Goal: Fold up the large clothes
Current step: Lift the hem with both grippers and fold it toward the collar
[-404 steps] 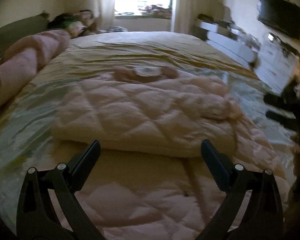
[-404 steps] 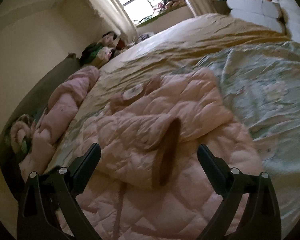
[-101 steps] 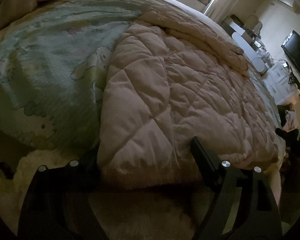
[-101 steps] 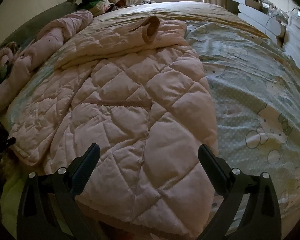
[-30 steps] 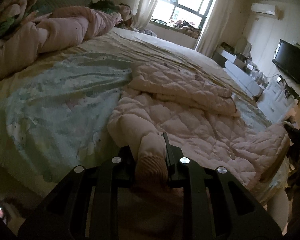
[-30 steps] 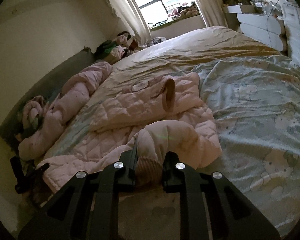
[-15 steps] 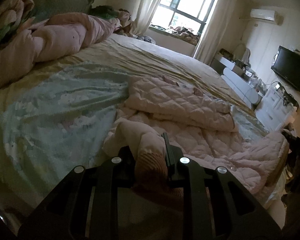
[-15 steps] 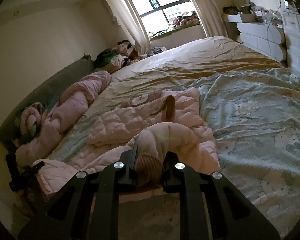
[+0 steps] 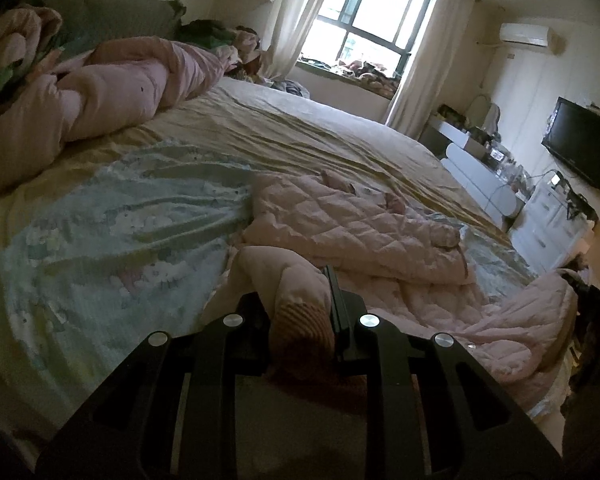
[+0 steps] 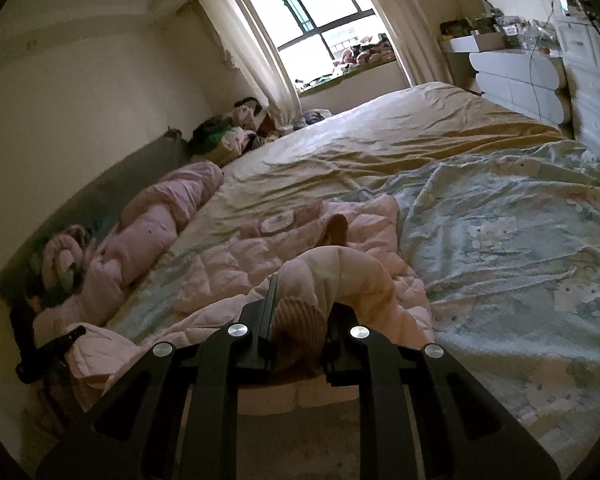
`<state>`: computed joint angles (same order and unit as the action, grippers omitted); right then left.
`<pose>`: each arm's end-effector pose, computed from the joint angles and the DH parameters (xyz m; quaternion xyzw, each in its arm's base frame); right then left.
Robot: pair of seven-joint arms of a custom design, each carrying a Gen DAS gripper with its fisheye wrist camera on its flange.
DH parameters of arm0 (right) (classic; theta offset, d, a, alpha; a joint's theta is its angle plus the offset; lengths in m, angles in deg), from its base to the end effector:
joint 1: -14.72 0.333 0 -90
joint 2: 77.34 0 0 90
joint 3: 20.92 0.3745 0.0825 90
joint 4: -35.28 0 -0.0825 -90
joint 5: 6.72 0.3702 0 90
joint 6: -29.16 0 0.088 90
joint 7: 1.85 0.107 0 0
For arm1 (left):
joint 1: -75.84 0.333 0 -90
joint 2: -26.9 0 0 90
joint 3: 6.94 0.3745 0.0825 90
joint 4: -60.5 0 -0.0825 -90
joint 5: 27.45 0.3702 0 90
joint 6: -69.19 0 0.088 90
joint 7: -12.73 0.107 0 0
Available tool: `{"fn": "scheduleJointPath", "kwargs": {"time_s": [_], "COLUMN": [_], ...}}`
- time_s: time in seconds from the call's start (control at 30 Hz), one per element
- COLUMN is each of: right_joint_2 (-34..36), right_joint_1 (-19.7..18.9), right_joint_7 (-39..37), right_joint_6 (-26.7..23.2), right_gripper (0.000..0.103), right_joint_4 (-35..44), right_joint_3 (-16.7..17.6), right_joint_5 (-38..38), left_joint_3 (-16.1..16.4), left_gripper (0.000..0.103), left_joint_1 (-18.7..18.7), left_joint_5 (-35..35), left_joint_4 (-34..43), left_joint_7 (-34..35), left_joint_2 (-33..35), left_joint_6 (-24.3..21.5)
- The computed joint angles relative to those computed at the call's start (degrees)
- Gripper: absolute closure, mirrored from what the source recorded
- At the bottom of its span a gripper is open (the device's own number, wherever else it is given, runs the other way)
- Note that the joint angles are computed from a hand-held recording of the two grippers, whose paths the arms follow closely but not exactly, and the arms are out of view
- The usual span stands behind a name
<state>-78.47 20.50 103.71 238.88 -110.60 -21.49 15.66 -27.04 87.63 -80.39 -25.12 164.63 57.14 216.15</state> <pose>0.4848 -0.0053 0.4832 -0.3811 0.7597 -0.2915 0.4390 0.7531 -0.0353 0.4918 -0.4653 0.7505 -0.4594 0.0958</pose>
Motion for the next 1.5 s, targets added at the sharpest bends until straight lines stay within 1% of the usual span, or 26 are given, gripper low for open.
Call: {"fn": "scheduleJointPath", "kwargs": {"time_s": [0.17, 0.27, 0.43, 0.53, 0.63, 0.9, 1.2, 1.27, 1.37, 1.5], "right_joint_2": [0.4, 0.6, 1.5, 2.1, 2.7, 4.3, 6.7, 7.7, 9.7, 11.6], "right_joint_1": [-0.5, -1.0, -1.5, -2.0, -2.1, -2.0, -2.8, -3.2, -5.6, -5.7], "right_joint_7": [0.3, 1.0, 0.0, 1.4, 0.8, -1.7, -2.0, -1.6, 2.8, 3.1], "right_joint_6": [1.4, 1.6, 2.3, 2.8, 2.7, 1.9, 0.2, -0.5, -1.2, -3.5], "right_gripper": [0.088, 0.088, 0.088, 0.088, 0.088, 0.088, 0.088, 0.088, 0.088, 0.088], "right_joint_4": [0.9, 1.9, 3.7, 4.4, 5.4, 8.3, 12.6, 14.1, 16.5, 19.4], "right_joint_3": [-0.6, -1.0, -1.4, -1.7, -1.9, -2.3, -3.3, -3.6, -3.4, -4.4], "right_joint_5": [-1.7, -3.5, -3.8, -5.5, -5.1, -2.8, -3.6, -4.1, -8.6, -8.2], "left_joint_3": [-0.5, -0.1, -0.8, -0.5, -1.3, -2.0, -1.7, -1.1, 0.0, 1.1], "left_gripper": [0.089, 0.089, 0.089, 0.089, 0.089, 0.089, 0.089, 0.089, 0.089, 0.089], "left_joint_1": [-0.2, -1.0, -1.4, -2.2, -2.2, -3.5, -6.3, -7.6, -9.6, -12.0], "left_joint_5": [-0.9, 0.4, 1.6, 3.7, 4.8, 9.3, 16.6, 19.1, 23.2, 27.8], "left_joint_4": [1.3, 3.1, 5.5, 7.7, 9.2, 14.9, 25.2, 28.4, 33.6, 42.3], "left_joint_7": [0.3, -1.3, -2.1, -4.4, -5.0, -8.7, -15.1, -16.7, -19.3, -23.4], "left_joint_2": [0.2, 0.9, 2.0, 3.1, 4.2, 7.6, 13.2, 14.9, 17.6, 22.4], "left_joint_6": [0.8, 0.9, 1.8, 1.6, 2.0, 2.1, -0.1, -0.5, -1.6, -4.0]}}
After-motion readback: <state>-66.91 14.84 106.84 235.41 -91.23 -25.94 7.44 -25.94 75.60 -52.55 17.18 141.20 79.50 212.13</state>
